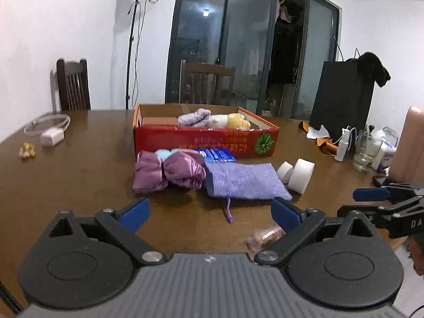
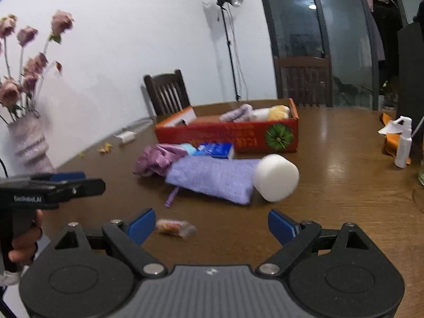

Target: Organize soft objects

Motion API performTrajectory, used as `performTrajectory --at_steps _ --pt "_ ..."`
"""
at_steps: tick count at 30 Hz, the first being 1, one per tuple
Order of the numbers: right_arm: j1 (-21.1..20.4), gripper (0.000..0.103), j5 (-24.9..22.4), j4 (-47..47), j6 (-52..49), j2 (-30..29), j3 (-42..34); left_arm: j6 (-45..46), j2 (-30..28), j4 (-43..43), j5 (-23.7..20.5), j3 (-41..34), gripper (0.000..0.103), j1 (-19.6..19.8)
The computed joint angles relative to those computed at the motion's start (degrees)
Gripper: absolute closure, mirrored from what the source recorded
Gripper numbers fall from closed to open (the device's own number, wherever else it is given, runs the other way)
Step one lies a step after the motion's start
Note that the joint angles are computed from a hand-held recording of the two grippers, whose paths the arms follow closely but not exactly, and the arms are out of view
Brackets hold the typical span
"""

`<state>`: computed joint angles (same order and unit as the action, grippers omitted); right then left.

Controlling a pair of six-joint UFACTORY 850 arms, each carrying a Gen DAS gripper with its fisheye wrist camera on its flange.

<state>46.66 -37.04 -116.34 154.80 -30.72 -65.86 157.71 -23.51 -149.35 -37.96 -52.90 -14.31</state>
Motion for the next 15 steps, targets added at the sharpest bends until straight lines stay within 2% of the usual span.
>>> performTrajectory --at_steps 3,5,7,9,11,15 --pt "0.04 0.012 -2.38 6.41 -4.70 -1.30 -1.75 -3.29 -1.56 3.15 -0.52 -2.02 0.003 0.09" --pt "-0.53 0.016 -2.93 6.26 -4.55 -1.66 -2.09 -5.88 -2.72 5.38 0.06 -3.66 0.004 -0.15" --pt "-1.50 0.025 -3.01 6.25 -5.03 -2.17 -2.63 -7.84 -3.92 8.24 0.57 -5.57 0.004 -0.56" --pt "-2.74 0.027 -2.85 7.42 -6.57 -2.82 -3.56 -9.01 -5.49 10.29 1.05 -7.59 0.008 -1.46" --pt "-3.86 0.028 -2.96 8.46 -7.31 -3.19 -4.33 -10.65 -6.93 12.00 1.66 -9.67 0.017 -2.21" --pt "-6.31 0.030 -1.96 7.00 -6.95 -4.99 -7.26 -13.78 -9.82 14.60 3.71 -13.74 0.027 -3.38"
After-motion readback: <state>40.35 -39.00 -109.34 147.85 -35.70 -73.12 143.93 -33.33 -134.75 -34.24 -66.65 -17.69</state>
